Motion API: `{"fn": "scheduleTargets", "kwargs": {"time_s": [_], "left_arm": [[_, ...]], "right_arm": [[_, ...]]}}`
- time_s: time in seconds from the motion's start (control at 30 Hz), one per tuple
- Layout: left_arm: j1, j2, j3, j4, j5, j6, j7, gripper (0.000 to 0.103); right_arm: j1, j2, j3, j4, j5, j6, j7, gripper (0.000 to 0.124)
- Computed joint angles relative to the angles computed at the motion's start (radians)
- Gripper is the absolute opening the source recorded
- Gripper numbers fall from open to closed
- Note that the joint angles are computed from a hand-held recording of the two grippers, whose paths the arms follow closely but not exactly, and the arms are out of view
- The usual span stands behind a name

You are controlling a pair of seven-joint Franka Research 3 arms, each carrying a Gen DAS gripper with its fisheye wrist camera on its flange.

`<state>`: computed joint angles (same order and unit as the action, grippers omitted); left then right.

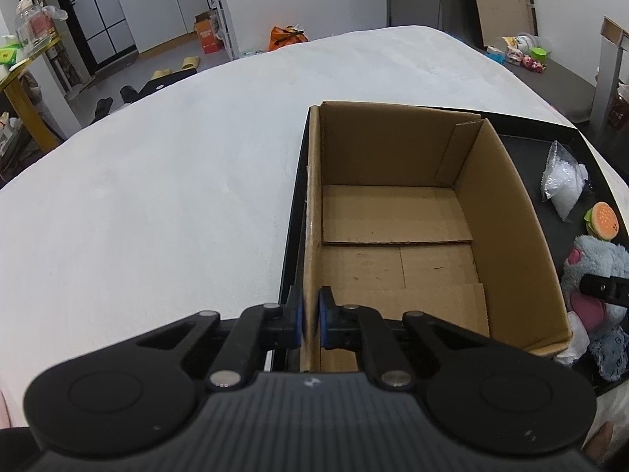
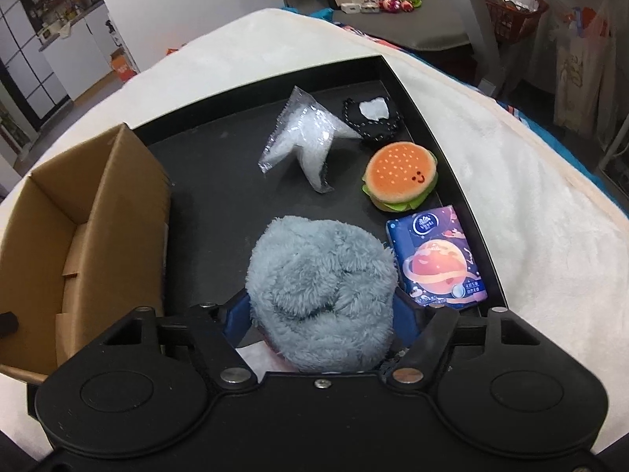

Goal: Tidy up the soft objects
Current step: 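Move the right gripper to the grey plush toy and close on it, then lift the grey plush with the right gripper and drop it into the box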

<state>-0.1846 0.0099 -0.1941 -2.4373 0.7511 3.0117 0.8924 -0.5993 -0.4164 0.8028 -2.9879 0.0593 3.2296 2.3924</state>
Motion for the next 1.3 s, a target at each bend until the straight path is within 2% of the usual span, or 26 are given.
{"fn": "scheduleTargets", "kwargs": {"time_s": [0.07,0.2,0.37,0.57,0.8,1.1,1.3], "left_arm": [[-0.001,-0.005,0.000,-0.004,0.009,0.002,0.003,0.007],[0.001,-0.006,-0.001,0.007,0.125,-0.015,-0.083,0.007],[-0.005,0.004,-0.004,0.020,0.079,-0.035,-0.059,0.007],[-0.014,0.016,-0.002,0.031,0.083,-0.041,-0.082,0.007],[-0.012,0.019,0.004,0.022,0.068,-0.020,-0.080,0.007],[-0.005,0.016,0.006,0.010,-0.007,-0.003,-0.024,0.007],[0.001,0.020,0.003,0.002,-0.118,0.021,0.064,0.007]], "right_arm": [[0.033,-0.011,-0.029,-0.008,0.006,0.006,-0.004,0.068],[0.080,-0.042,-0.058,-0.010,0.012,0.003,-0.034,0.068],[0.126,-0.073,-0.083,-0.005,0.017,-0.001,-0.050,0.068],[0.145,-0.113,-0.086,0.005,0.015,-0.004,-0.047,0.068],[0.140,-0.126,-0.070,0.035,0.016,0.017,-0.060,0.068],[0.082,-0.112,0.006,0.106,-0.004,0.017,-0.084,0.068],[0.050,-0.066,0.053,0.152,-0.006,0.053,-0.142,0.068]]}}
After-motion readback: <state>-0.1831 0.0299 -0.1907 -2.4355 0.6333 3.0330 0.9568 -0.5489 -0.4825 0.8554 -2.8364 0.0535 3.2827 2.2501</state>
